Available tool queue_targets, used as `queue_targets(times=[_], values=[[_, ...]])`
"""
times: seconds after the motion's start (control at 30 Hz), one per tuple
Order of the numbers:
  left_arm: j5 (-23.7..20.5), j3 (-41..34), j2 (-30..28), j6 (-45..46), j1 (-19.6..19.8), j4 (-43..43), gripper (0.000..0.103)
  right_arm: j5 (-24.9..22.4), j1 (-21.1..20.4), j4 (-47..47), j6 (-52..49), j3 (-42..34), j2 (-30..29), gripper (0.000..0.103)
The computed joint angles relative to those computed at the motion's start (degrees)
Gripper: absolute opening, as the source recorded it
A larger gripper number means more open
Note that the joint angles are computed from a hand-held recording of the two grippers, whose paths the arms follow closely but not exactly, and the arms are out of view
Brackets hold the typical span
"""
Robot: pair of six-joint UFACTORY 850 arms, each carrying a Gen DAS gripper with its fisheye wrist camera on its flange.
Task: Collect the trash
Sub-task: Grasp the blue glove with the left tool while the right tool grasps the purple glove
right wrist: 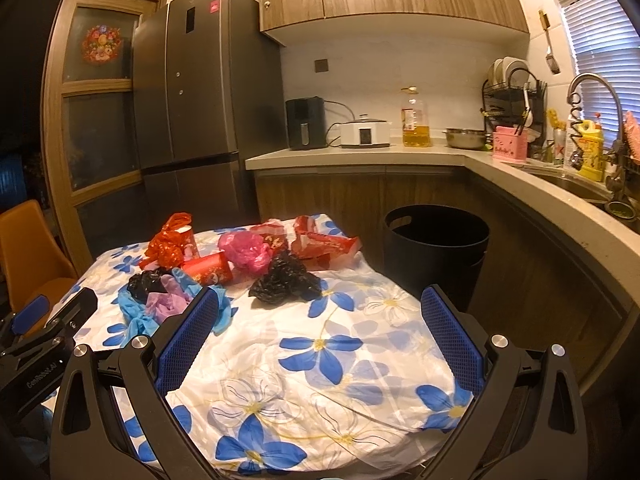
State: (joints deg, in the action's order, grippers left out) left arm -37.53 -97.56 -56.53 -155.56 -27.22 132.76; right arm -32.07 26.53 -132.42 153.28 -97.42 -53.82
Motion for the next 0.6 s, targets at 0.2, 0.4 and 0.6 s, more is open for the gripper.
queue_targets(times=[0.2, 0.4, 0.6], values=[[0.9, -2.4, -2.5, -0.1, 1.8, -2.2, 0.094, 2.3, -0.8, -8.4, 6.9, -3.2, -2.8, 0.098], [1.7, -7.1, -6.8, 2.9, 3.3, -5.8, 0.077, 3.9, -1.4, -15.8, 12.4, -9.0, -7.3, 0.091], [5.0, -15.4, -12.4, 10.5, 5.0, -13.0, 0.061, 9.0, -1.8, -22.9, 17.0, -19.4, -14.0, 0.079]])
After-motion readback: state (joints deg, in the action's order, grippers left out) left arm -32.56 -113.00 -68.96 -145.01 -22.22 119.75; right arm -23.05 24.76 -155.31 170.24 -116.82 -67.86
